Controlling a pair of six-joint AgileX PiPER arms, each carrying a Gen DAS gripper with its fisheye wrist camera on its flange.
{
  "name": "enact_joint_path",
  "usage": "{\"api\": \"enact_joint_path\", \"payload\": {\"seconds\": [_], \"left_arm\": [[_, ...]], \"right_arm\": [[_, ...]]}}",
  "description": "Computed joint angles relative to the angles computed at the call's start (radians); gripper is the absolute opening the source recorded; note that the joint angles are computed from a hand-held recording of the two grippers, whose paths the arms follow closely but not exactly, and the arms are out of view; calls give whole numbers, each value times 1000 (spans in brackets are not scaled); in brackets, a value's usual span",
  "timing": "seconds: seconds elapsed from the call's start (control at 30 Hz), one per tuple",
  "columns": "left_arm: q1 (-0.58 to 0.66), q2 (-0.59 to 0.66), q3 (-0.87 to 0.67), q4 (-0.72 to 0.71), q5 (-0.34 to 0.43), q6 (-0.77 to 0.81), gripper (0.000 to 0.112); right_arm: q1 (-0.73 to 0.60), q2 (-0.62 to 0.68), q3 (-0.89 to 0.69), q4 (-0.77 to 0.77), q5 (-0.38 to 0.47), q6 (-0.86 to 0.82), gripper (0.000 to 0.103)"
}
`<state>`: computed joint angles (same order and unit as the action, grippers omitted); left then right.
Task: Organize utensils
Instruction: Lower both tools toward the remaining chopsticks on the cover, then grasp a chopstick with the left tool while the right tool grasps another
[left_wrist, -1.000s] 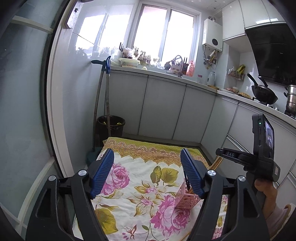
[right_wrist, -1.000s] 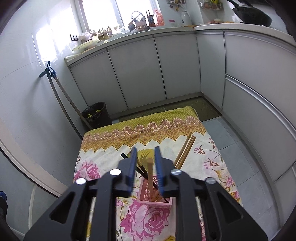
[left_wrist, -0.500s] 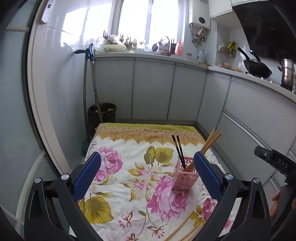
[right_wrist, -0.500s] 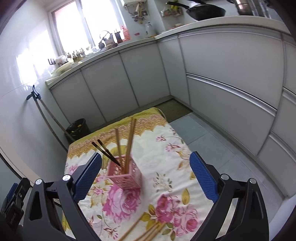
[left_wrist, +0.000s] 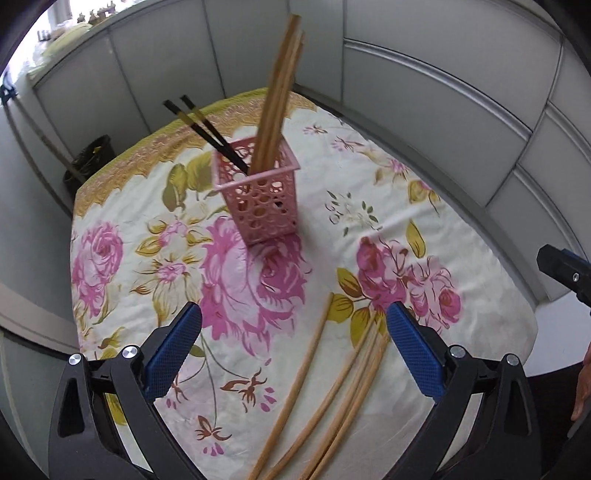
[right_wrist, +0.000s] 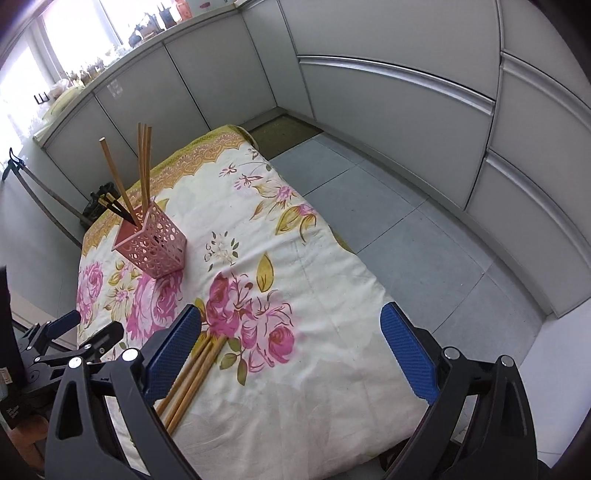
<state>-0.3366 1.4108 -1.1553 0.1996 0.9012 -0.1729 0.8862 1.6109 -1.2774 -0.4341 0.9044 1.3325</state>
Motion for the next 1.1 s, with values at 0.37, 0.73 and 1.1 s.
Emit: {"api": "enact_joint_path", "payload": {"seconds": [0.37, 0.73, 1.1], "left_arm": [[-13, 322, -248, -75, 234, 239, 58], [17, 469, -330, -104, 309, 293, 34], [94, 393, -200, -227, 163, 384, 5]], "right_arm": [[-51, -44, 47, 110, -43, -114, 95], [-91, -43, 59, 197, -61, -181, 95], [-116, -8, 51, 318, -85, -255, 95]]}}
